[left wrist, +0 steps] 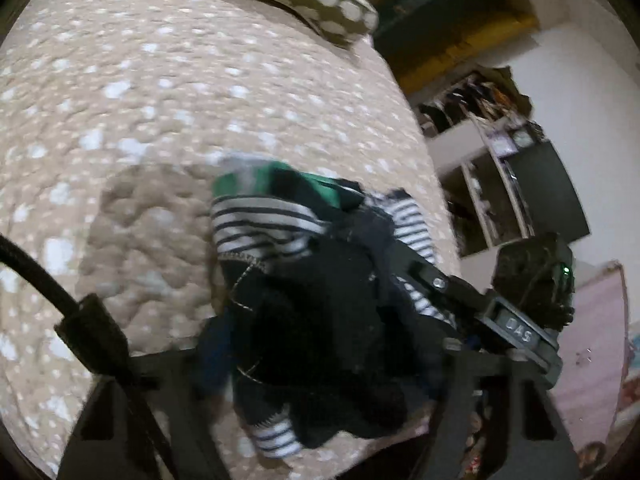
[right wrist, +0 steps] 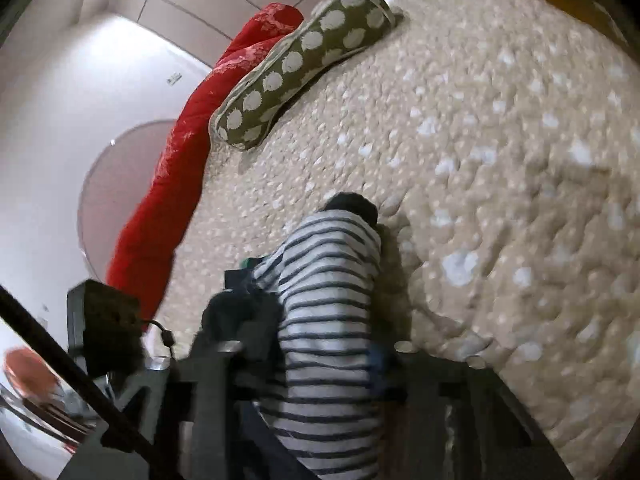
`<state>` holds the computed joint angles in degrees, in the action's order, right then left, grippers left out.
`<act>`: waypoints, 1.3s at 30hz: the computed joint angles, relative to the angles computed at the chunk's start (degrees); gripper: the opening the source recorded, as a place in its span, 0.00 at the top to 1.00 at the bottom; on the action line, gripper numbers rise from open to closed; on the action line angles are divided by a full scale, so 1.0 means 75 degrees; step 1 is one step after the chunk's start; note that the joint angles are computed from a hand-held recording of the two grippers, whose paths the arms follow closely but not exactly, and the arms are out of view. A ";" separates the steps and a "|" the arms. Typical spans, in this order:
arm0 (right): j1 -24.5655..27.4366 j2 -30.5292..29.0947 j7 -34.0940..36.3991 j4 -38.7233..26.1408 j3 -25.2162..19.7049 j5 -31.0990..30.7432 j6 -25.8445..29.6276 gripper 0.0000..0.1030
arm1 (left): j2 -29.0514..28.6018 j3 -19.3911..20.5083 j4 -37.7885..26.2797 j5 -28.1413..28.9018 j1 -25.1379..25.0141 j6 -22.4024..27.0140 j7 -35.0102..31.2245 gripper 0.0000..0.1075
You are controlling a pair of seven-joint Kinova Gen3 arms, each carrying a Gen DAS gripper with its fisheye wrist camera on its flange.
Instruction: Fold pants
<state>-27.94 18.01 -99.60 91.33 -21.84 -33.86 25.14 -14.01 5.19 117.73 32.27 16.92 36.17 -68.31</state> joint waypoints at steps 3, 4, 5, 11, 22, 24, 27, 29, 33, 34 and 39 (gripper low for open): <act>0.0430 -0.0085 -0.0611 -0.0014 -0.0699 0.0599 -0.0192 0.77 | 0.0009 -0.0463 -0.0089 0.0499 0.0146 0.0200 -0.0609 0.61; 0.0567 -0.0132 -0.0888 -0.0069 -0.0921 0.0909 -0.0208 0.77 | 0.0003 -0.0764 -0.0125 0.0543 0.0396 0.0165 -0.0668 0.61; 0.0610 -0.0179 -0.1161 -0.0142 -0.1047 0.1220 -0.0284 0.77 | -0.0013 -0.0941 -0.0219 0.0463 0.0533 0.0149 -0.0658 0.61; -0.0340 0.0016 -0.2932 -0.1233 -0.0207 0.3084 -0.0071 0.77 | 0.0657 -0.0864 -0.1678 -0.0974 0.0324 0.0814 0.0193 0.57; -0.3384 -0.0420 -0.5584 -0.1452 0.2748 0.6501 0.1434 0.58 | 0.0421 0.0889 -0.1078 -0.0036 -0.2386 0.1036 -0.0405 0.56; -0.3395 -0.0726 -0.5971 -0.1102 0.2329 0.7122 0.1092 0.58 | -0.0054 0.1552 -0.1110 -0.0396 -0.3023 0.1137 -0.0023 0.56; -0.2970 -0.0630 -0.6196 -0.1046 0.1280 0.7712 0.1198 0.58 | -0.0997 0.2603 -0.1298 -0.1213 -0.4066 0.1547 0.0773 0.54; -0.2807 -0.0196 -0.6345 -0.1344 0.0781 0.7900 0.1708 0.58 | -0.1611 0.3311 -0.1592 -0.1834 -0.4761 0.1951 0.1164 0.47; -0.3566 -0.0517 -0.7522 -0.0869 0.1394 0.8446 0.1661 0.59 | -0.3027 0.4588 -0.2337 -0.3077 -0.6160 0.2621 0.1324 0.26; -0.3903 -0.0868 -0.7833 -0.0570 0.1741 0.8558 0.1580 0.59 | -0.3381 0.4811 -0.2451 -0.3387 -0.6355 0.2693 0.1384 0.23; -0.5659 -0.2061 -0.9385 0.0186 0.2918 0.9897 0.2682 0.48 | -0.3562 0.5401 -0.2812 -0.4770 -0.5893 0.2803 0.2573 0.14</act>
<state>-70.38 2.55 -169.98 92.72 0.05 40.37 45.25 -40.72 45.70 96.64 -3.51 -27.28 57.19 -49.01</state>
